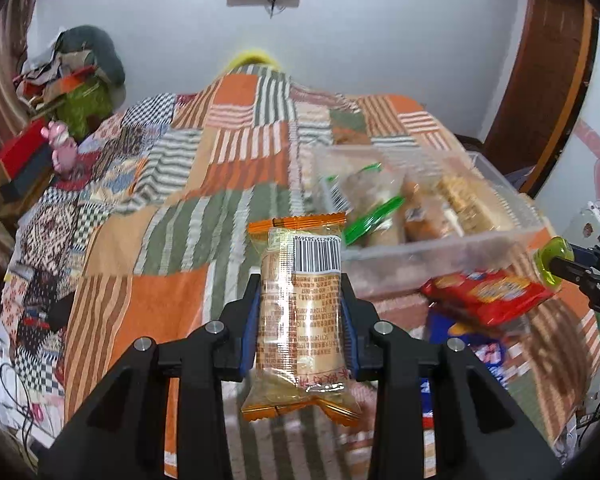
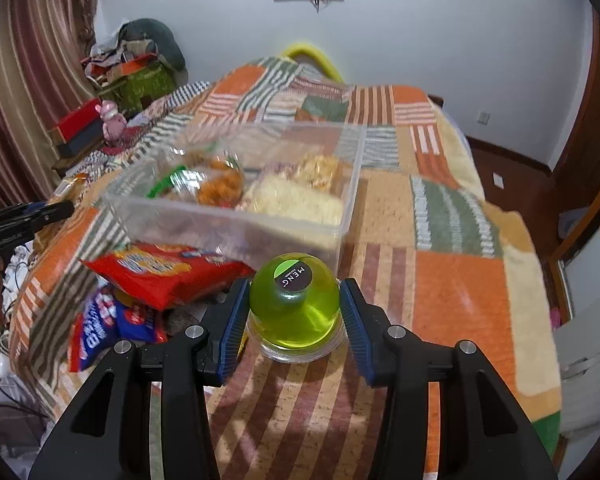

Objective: Organize snacks
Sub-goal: 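Carry wafer bar and jelly cup into the clear box and open both tools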

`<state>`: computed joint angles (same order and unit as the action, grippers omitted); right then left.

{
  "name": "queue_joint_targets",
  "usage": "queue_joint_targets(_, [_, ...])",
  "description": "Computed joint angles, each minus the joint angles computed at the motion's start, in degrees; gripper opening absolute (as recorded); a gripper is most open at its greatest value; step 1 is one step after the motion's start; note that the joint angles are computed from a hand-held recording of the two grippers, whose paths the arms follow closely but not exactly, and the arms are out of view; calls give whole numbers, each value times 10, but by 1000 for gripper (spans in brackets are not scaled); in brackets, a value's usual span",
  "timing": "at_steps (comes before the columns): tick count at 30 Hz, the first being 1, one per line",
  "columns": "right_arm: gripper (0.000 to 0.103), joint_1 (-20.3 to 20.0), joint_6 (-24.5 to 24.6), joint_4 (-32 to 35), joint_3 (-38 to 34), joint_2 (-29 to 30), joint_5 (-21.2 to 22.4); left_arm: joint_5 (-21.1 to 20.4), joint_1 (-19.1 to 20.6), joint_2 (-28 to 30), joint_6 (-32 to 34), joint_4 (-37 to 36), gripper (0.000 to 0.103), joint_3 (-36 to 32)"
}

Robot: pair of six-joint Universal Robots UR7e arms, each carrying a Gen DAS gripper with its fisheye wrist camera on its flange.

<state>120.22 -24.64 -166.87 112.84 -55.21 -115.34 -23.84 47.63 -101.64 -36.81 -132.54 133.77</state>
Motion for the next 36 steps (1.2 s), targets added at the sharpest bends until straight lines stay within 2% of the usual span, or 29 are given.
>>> queue_joint_targets(9, [43, 11, -17, -28, -17, 10, 9, -6, 3, 75, 140, -153, 34, -41])
queue_joint_targets(14, [43, 11, -12, -40, -36, 24, 13, -16, 19, 123, 206, -223, 34, -68])
queue_joint_targets(23, [43, 12, -15, -37, -79, 62, 21, -56, 58, 185, 263, -280, 34, -112])
queue_joint_targets(31, [43, 18, -16, -28, -120, 105, 34, -77, 84, 212, 281, -300, 34, -137])
queue_joint_targets(36, [43, 16, -15, 0, -153, 133, 33, -84, 98, 228, 290, -304, 34, -152])
